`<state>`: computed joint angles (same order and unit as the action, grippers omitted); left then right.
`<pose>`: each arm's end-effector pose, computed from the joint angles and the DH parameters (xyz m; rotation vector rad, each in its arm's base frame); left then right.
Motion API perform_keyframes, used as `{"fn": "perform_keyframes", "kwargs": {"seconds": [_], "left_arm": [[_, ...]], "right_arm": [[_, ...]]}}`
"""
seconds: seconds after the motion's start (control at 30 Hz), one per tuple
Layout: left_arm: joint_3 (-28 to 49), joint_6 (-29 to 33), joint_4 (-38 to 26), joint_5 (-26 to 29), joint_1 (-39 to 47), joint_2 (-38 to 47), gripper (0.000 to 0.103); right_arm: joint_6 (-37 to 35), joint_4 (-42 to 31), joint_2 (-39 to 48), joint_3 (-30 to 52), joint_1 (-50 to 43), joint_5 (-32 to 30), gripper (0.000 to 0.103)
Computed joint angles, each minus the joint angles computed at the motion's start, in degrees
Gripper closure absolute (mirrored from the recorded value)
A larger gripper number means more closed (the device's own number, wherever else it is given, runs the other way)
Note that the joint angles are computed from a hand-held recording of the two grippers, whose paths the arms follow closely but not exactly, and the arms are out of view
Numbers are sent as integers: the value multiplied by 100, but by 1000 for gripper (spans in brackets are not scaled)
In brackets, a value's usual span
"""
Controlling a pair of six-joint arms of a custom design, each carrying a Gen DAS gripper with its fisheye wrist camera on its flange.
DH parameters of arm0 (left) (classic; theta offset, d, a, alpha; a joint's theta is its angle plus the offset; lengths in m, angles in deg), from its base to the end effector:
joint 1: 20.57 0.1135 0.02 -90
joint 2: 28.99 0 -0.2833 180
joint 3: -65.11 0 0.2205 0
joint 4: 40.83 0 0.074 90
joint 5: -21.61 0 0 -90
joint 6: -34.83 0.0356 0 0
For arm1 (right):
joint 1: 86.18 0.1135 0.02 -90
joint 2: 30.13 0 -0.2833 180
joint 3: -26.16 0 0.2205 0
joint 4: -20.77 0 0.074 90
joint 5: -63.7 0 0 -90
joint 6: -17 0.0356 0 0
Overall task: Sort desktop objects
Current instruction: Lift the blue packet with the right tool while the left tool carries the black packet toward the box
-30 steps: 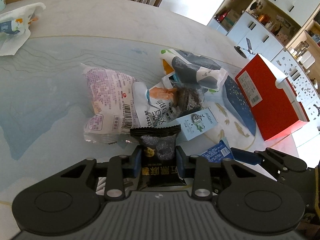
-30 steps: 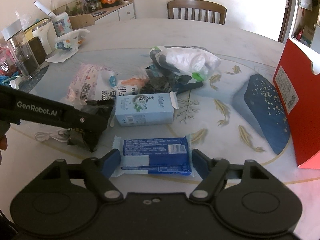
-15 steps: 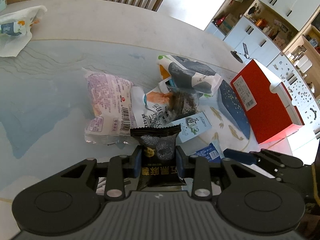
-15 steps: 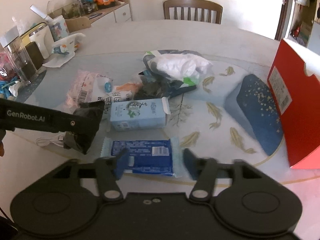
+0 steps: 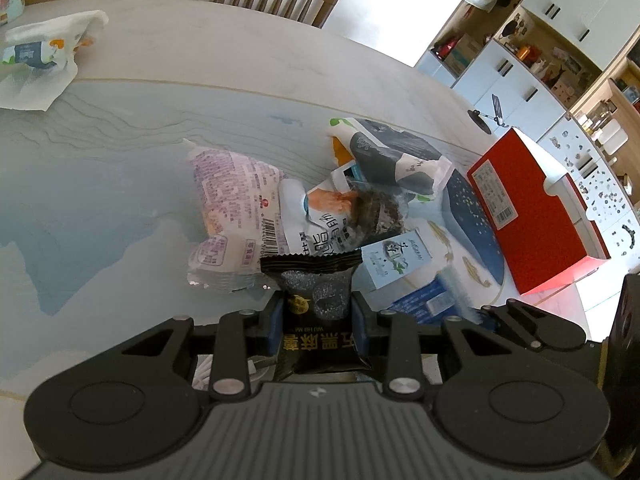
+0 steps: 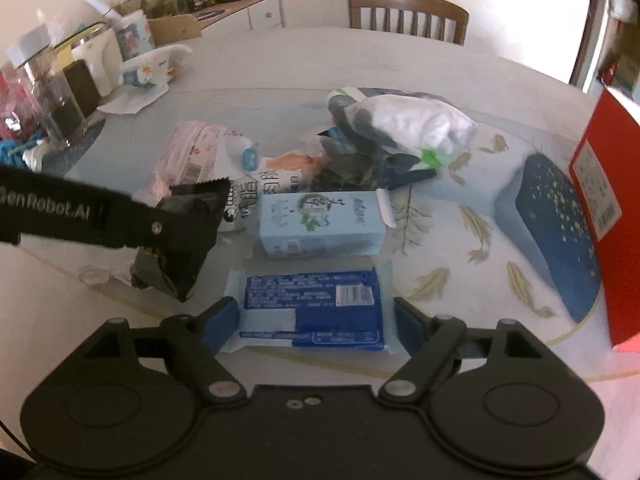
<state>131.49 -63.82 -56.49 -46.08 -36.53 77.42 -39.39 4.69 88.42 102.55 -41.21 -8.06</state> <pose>0.3127 -0.1035 0.1551 0.3189 2.5461 -0.6619 0.2736 0.2576 0.1227 -0.1346 2.5129 0.1405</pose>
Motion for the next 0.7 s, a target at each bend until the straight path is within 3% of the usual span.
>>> {"fn": "perform_keyframes", "kwargs": {"seconds": [0.3,0.33,0.4,0.47,0.5,0.53,0.7], "left_arm": [[18,5,15,14,8,32,71],[18,5,15,14,8,32,71],[19,13,12,33,9,33,71],[12,15,24,44,-4,24,71],[18,14,11,49,-12,10,71],[23,13,5,58,-23,2,71],[39,17,-23,93,-91,-55,71]], "right_arm": [[-269,356,60,-140,129,241,28],[-265,426,31,-197,124,240,36],[-242,494,-22,-262,99,179,39],[-223,482,-38,-268,98,208,53],[-200,533,-70,-316,91,191,65],[-200,581,-95,-348,78,156,88],[-54,636,-229,-474,4,57,90]]}}
